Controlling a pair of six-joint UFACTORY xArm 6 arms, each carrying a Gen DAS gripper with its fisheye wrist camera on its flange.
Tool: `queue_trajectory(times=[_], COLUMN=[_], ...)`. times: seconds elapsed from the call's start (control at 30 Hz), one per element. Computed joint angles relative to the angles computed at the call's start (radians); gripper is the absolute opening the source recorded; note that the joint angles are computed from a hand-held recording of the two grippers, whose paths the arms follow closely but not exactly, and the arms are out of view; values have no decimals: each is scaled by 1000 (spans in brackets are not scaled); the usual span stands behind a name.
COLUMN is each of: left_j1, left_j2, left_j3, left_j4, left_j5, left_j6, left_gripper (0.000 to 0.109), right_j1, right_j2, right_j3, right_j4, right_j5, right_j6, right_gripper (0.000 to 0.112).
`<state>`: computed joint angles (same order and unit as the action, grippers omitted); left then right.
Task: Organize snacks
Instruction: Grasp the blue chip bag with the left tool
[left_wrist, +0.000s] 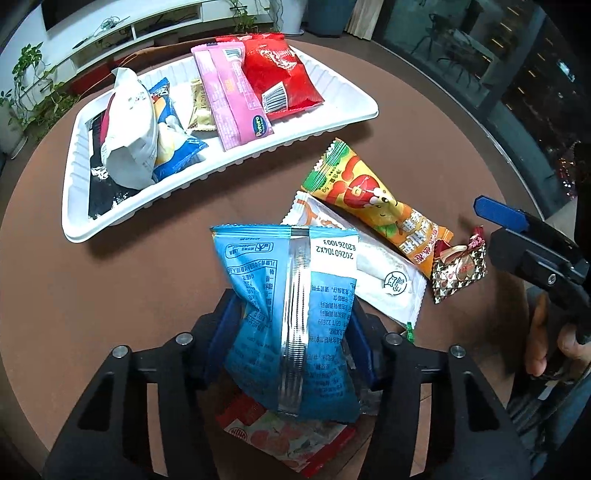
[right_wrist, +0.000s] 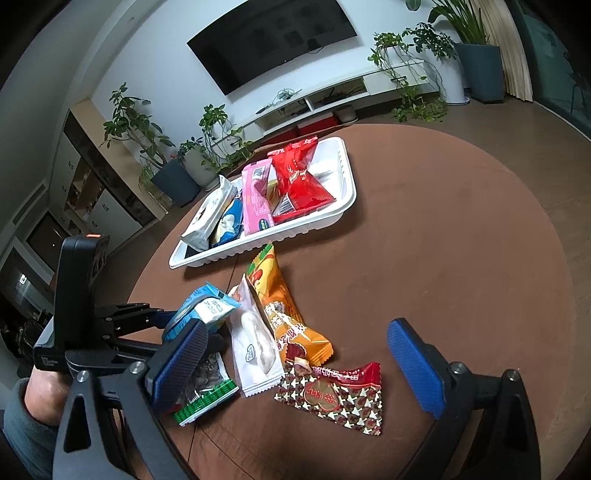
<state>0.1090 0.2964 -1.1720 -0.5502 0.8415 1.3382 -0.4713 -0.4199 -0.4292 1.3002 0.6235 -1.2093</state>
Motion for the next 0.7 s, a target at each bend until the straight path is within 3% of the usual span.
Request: queue_trajectory(times=[0.2,0.43,0.7], left_j1=[8,35,115], left_j2=[-9,-6,-49], left_j3=[2,-17,9], left_j4=[-29,-65,-117], left_j5=[4,40,127], left_j6=[14,32,65], left_gripper=[43,42,42], right_j1=[6,31,130], right_j2=[-7,-9,-12], right_j3=[5,8,-3], right_j4=[-19,-32,-138], right_j5=[-5,-24,-162], right_j6=[9,4,14], right_gripper=[99,96,93])
